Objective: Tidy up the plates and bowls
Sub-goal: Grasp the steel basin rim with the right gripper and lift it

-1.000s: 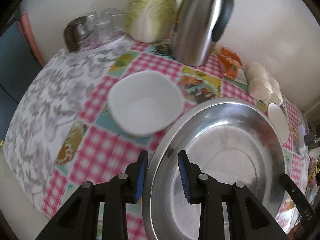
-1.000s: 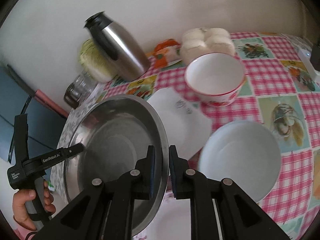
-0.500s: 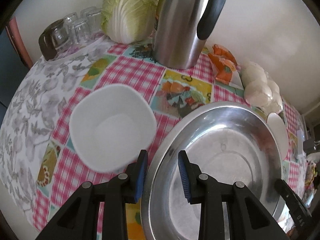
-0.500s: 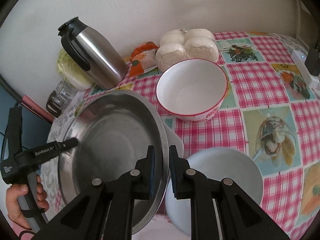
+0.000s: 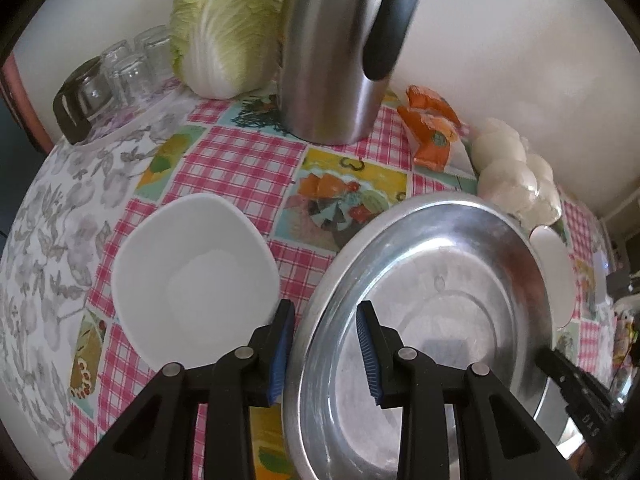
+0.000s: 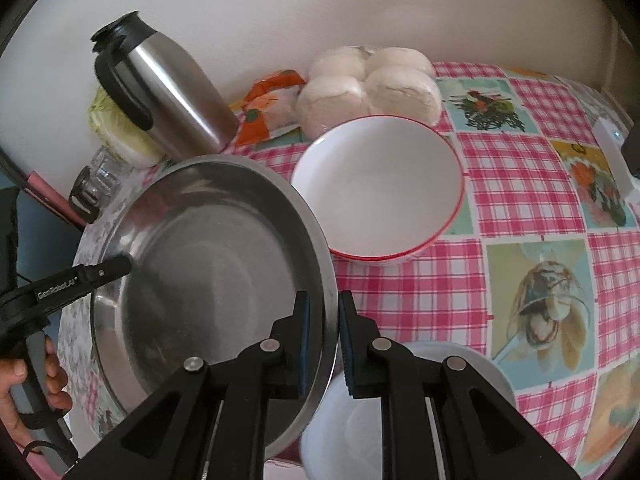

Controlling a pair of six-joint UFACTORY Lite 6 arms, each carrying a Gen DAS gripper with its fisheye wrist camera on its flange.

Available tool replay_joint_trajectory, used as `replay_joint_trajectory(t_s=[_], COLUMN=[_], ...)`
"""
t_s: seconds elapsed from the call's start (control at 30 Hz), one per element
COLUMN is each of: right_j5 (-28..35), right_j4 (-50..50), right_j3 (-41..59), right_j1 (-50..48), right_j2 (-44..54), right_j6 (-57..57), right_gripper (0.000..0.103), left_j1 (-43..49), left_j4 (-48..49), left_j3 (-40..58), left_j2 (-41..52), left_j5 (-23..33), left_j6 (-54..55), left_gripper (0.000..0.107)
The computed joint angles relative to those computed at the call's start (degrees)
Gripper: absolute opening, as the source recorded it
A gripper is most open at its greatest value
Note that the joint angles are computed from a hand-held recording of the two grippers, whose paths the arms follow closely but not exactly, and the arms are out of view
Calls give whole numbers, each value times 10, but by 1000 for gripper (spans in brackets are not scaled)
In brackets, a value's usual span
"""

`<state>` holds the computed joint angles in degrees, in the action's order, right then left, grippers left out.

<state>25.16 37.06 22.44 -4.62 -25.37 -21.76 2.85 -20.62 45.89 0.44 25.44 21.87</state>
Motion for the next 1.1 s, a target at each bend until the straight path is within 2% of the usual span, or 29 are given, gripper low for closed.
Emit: replay_joint_trajectory(t_s=[0.17,0.5,0.6,0.77,0.83,0.93,1.0,1.1], right_j5=[17,18,13,20,22,23,24,36], right_j4=[-35,-51,-88,-86,-87,-124,-186,-195], right_j3=[11,19,23,28,33,41,49,57], right_j1=[-2,16,30,27,30,50,75,88], right_j2=[-4,17,13,13,11,1,-7,-32], right_j6=[24,44,86,81,83,119,184,193], right_gripper=[16,17,17,17,22,33,33,33], left_j1=[-41,-42,-37,-24,-21,-16,-18,-30], left_j4=[121,155,129,92,85,57,61,98], left_j3=[-3,-3,2,8,9,9,9,7], left_j2=[9,37,55,67,61,40,27,2], left_j5=[-6,-11,-13,-10,-4,8,12,15], left_j6=[-112,-148,-126,-92,-82,-49,-50,-82], left_gripper=[37,43,43,46,48,55,56,57])
